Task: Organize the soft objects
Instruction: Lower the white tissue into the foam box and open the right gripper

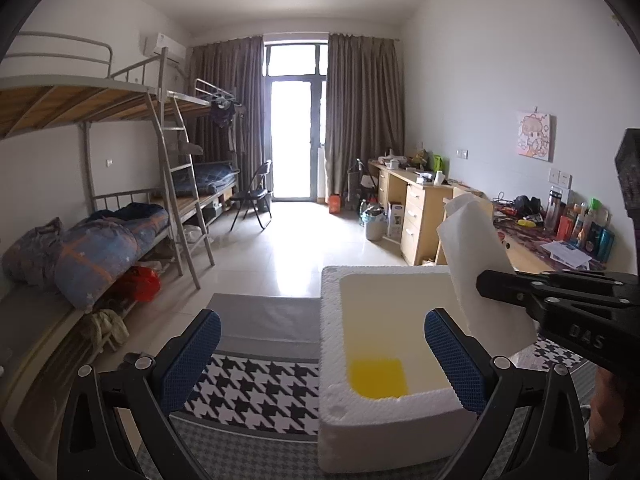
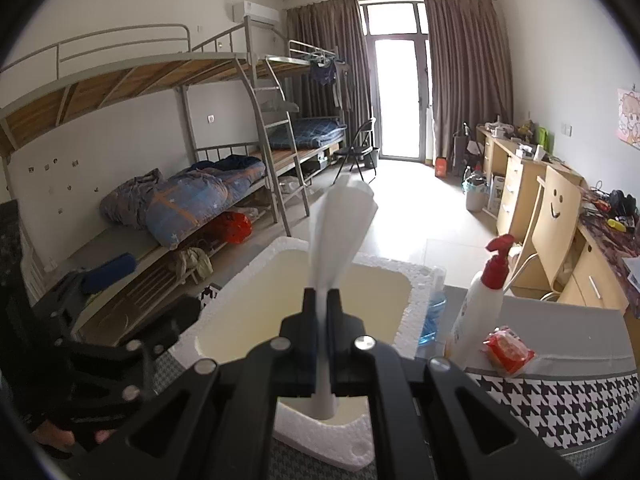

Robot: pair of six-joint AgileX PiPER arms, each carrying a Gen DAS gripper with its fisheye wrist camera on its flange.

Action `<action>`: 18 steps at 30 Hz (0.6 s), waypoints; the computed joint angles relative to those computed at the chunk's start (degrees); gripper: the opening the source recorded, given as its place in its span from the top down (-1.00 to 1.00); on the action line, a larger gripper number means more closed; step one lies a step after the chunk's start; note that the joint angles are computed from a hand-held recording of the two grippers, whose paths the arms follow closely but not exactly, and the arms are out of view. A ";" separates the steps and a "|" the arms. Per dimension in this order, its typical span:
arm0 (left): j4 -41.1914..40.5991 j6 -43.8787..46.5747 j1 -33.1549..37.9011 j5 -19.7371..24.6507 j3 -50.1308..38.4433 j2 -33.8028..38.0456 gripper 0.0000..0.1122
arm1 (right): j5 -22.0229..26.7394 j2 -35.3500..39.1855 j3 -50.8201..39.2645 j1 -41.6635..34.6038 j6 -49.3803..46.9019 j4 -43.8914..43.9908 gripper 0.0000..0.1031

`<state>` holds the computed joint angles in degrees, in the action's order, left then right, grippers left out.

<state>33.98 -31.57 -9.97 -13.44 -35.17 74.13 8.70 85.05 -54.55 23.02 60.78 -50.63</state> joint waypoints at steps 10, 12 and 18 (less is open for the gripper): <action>6.57 -5.41 3.74 -2.53 1.71 -0.33 -0.82 | 1.87 4.04 -2.53 -0.10 -4.21 3.08 0.87; 6.01 -4.85 3.87 -2.58 1.97 -0.46 -0.82 | 2.58 4.66 -3.10 -0.05 -5.98 4.51 0.85; 8.48 -7.01 4.86 -2.83 2.50 -0.86 -0.82 | 2.77 5.11 -3.51 -0.18 -10.57 9.87 -0.09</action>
<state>42.46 -38.58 -5.11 -16.28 -32.67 73.27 11.47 90.15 -58.06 22.84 50.22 -40.76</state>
